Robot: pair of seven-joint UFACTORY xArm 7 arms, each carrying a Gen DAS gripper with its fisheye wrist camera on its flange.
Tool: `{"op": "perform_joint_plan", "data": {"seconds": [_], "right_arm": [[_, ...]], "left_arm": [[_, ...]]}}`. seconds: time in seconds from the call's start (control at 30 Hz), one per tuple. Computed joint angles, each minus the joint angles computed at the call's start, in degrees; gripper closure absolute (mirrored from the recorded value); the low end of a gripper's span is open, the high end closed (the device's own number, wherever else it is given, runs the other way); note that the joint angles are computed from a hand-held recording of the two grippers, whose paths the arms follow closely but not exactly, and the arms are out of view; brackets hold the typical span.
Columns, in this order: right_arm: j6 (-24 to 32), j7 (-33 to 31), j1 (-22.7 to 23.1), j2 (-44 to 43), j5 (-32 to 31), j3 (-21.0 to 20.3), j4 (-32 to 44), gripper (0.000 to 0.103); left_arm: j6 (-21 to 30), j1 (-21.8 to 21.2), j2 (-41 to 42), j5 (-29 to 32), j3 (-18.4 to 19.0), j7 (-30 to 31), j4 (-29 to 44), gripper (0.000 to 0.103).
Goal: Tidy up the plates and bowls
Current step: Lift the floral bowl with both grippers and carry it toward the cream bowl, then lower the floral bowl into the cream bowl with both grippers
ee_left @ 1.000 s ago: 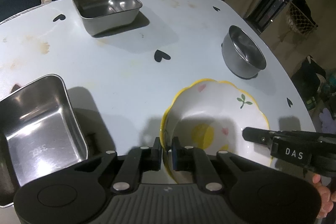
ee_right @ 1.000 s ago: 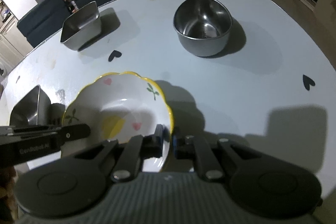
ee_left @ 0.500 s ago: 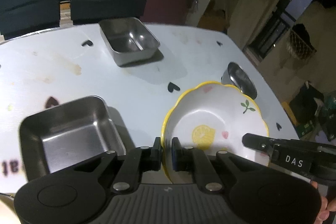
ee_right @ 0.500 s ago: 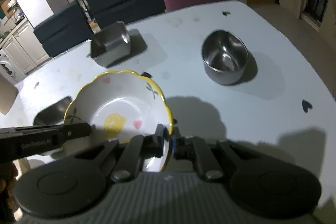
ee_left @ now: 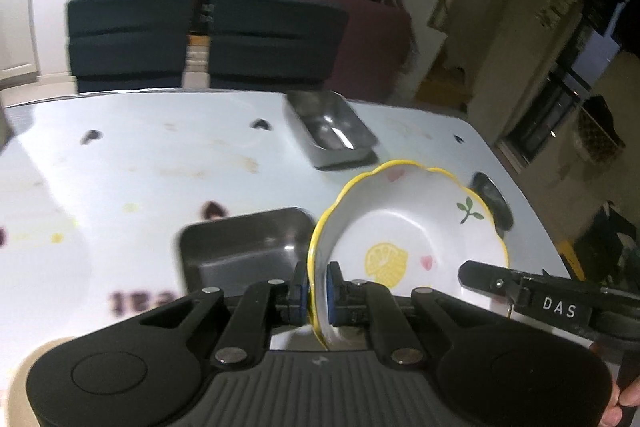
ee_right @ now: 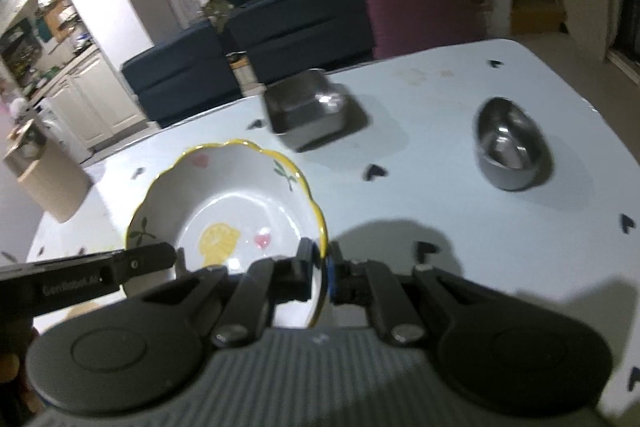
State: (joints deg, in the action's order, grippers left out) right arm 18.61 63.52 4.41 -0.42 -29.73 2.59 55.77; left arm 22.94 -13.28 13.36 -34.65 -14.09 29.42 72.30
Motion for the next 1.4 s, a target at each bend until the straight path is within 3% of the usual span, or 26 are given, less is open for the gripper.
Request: {"op": "perform_joint_plan", "data": {"seconds": [0.4,0.73,1.07,1.4], "right_arm": [[-1.7,-7.3,6.2,6.9,6.4,1.1,8.8,0.094],[-1.7,-10.9,11.4,10.4,10.3,0.6,13.5,0.094],[1.0,-15.6,13.1,12.3,16.4,1.6,16.2,0.094],[6.5,-20.2,14.0,15.7,21.7,2.7,19.9,0.093]], "left_arm": [[-0.3,3.7,-11.0,-2.7,6.2,1.9,-9.3,0.094],[-0.2,4.3,-17.3,-1.8,11.0,1.6,-14.7,0.094],[1.4,4.6,-19.3,-1.4,13.4,4.1,-17.2,0.094],[3.8,6.4,-16.7,6.0,13.1,0.5,-16.6,0.094]]}}
